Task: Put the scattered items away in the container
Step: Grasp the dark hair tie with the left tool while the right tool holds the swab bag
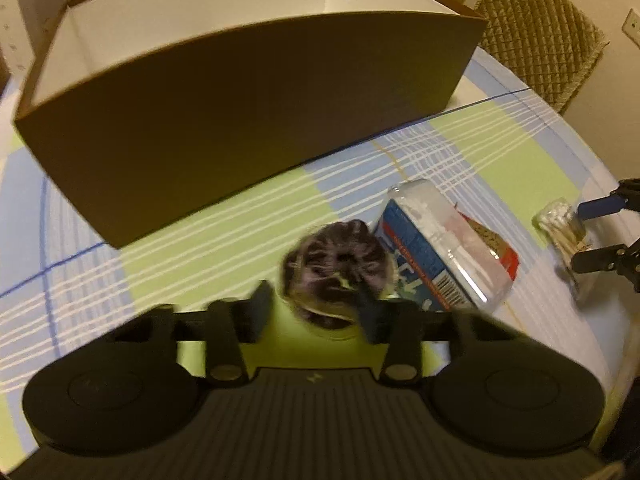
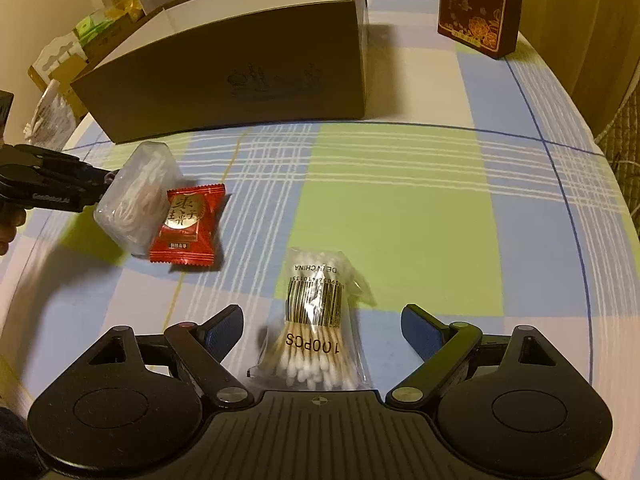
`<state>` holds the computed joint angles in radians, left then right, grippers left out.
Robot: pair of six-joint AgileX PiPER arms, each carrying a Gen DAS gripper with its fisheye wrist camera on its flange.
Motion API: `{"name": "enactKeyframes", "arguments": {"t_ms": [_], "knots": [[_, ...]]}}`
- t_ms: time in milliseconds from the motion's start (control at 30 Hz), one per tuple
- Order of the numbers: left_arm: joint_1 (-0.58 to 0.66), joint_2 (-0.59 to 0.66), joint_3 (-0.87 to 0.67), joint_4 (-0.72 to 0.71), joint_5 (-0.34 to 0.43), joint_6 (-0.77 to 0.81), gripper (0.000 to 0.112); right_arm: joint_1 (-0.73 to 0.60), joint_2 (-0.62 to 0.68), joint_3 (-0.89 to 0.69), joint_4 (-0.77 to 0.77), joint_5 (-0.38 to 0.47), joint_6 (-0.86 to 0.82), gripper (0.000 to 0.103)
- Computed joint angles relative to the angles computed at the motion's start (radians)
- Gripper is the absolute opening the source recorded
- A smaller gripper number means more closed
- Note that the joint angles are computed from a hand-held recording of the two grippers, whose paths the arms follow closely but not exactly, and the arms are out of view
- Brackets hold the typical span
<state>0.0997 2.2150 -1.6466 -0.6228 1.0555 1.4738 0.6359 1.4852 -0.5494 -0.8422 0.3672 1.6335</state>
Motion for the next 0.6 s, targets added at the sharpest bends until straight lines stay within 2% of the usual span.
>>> {"name": "enactKeyframes", "arguments": {"t_ms": [33, 167, 267, 367, 500, 567, 600], "knots": [[0.003, -0.003, 0.002, -0.005, 0.004, 0.0, 0.023, 0.0, 0.0, -0.002, 0.0, -0.001, -0.002, 0.091], [0.035, -0.015, 0.002, 0.005, 0.025, -0.019, 0.018, -0.003, 0.003, -0.009, 0.013, -0.005, -0.028, 0.091], [0.076, -0.048, 0.038, 0.041, 0.019, -0.026, 0.017, -0.002, 0.002, -0.011, 0.022, -0.006, -0.045, 0.091], [0.133, -0.08, 0.068, 0.07, 0.062, -0.015, 0.018, -0.004, 0.001, -0.013, 0.038, -0.009, -0.073, 0.091], [0.187, -0.142, 0.139, 0.086, 0.055, 0.041, 0.033, -0.007, 0.007, -0.018, 0.041, -0.011, -0.089, 0.091], [0.194, -0.159, 0.158, 0.062, 0.045, 0.066, 0.046, -0.009, 0.015, -0.023, 0.035, -0.011, -0.084, 0.091], [0.191, -0.167, 0.167, 0.04, 0.034, 0.076, 0.061, -0.009, 0.018, -0.026, 0.034, -0.01, -0.084, 0.091]]}}
